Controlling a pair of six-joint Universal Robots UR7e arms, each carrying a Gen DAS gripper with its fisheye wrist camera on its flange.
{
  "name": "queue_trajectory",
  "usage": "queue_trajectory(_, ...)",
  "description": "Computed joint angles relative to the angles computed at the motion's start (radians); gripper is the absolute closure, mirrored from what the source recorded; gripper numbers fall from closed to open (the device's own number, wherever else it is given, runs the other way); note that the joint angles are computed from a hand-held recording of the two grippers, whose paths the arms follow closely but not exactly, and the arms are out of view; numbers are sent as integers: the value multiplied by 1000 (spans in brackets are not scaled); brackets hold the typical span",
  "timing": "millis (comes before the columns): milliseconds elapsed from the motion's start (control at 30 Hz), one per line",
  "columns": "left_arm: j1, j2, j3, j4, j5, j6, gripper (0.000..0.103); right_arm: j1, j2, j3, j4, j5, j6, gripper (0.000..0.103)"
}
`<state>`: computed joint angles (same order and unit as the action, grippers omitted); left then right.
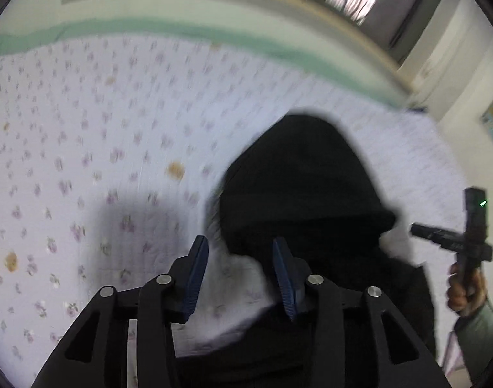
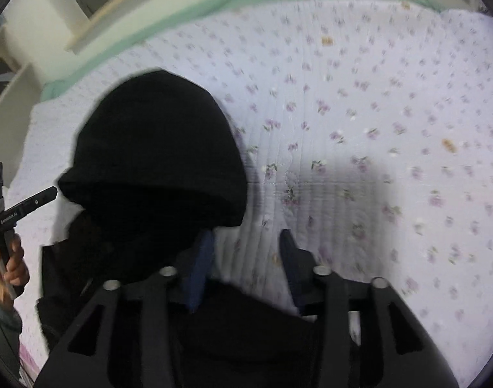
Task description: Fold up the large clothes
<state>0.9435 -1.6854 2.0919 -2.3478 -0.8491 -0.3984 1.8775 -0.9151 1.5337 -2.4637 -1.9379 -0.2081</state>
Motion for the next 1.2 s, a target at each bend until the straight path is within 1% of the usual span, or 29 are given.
queue_trajectory(33,-13,5,-10,-28,-8,16,60,4,-3,-6,-11,33,2,50)
queue_trajectory(100,-20,39,-41,-107,-43,61,60,21,41,-76,-15,64,0,50)
queue_trajectory(133,-22,67,-54,-141,-59,75,58,29,68,-108,-15,78,-6,50)
queue_trajectory(167,-9,113,-81,-169,-67,94,57,35,98,-132,-25,88,-14,50)
queue_trajectory(233,29,175,-112,-168,-86,93,57,49,165,-191,-24,72,-40,50)
queue_trajectory(333,116,251,-145,-96,-122,43,58,45,233,-221,32,33,-31,50)
queue_trajectory(367,139,271,-145,-62,-104,15,64,38,260,-228,60,3,-32,50)
queue_trajectory(400,161,282,-134,-57,-96,6,67,32,275,-225,73,-18,-32,51)
queue_trajectory(433,179,281,-109,-93,-110,14,68,21,294,-224,79,-36,-33,52)
queue_trajectory(467,188,278,-94,-135,-125,26,69,10,294,-203,44,-27,-40,52)
queue_trajectory(500,187,280,-98,-135,-124,27,69,6,291,-196,32,-18,-39,54)
queue_trajectory(567,177,280,-107,-116,-109,33,69,6,285,-211,62,-14,-20,58)
queue_trajectory(633,166,273,-91,-147,-98,52,69,20,270,-217,74,-14,-28,58)
queue_trajectory(700,160,261,-71,-189,-99,58,69,36,236,-202,46,46,-68,58)
queue_trajectory(733,164,258,-61,-208,-103,64,69,50,227,-203,20,78,-96,58)
queue_trajectory(767,162,256,-58,-217,-105,65,69,64,231,-217,4,96,-117,58)
queue_trajectory(867,161,258,-54,-226,-96,77,69,119,304,-312,-46,92,-201,58)
queue_trajectory(900,163,262,-54,-232,-97,79,69,138,342,-339,-80,73,-263,58)
queue_trajectory(933,167,268,-58,-237,-99,83,69,158,385,-353,-123,26,-340,58)
queue_trajectory(967,168,268,-57,-245,-101,89,69,169,418,-367,-128,-15,-384,58)
queue_trajectory(1000,169,269,-47,-261,-101,93,69,174,470,-399,-93,-72,-412,58)
queue_trajectory(1033,170,270,-43,-274,-102,100,69,170,501,-416,-60,-103,-402,58)
queue_trajectory(1067,171,268,-36,-281,-100,105,69,158,519,-416,-52,-112,-381,58)
queue_trajectory(1100,172,269,-33,-286,-101,110,69,137,518,-386,-86,-102,-351,59)
queue_trajectory(1133,172,269,-27,-295,-100,116,69,119,509,-373,-97,-56,-308,61)
queue_trajectory(1167,165,259,-10,-303,-91,117,69,100,498,-377,-74,7,-234,61)
queue_trajectory(1200,158,255,0,-308,-80,120,69,87,488,-383,-47,46,-189,63)
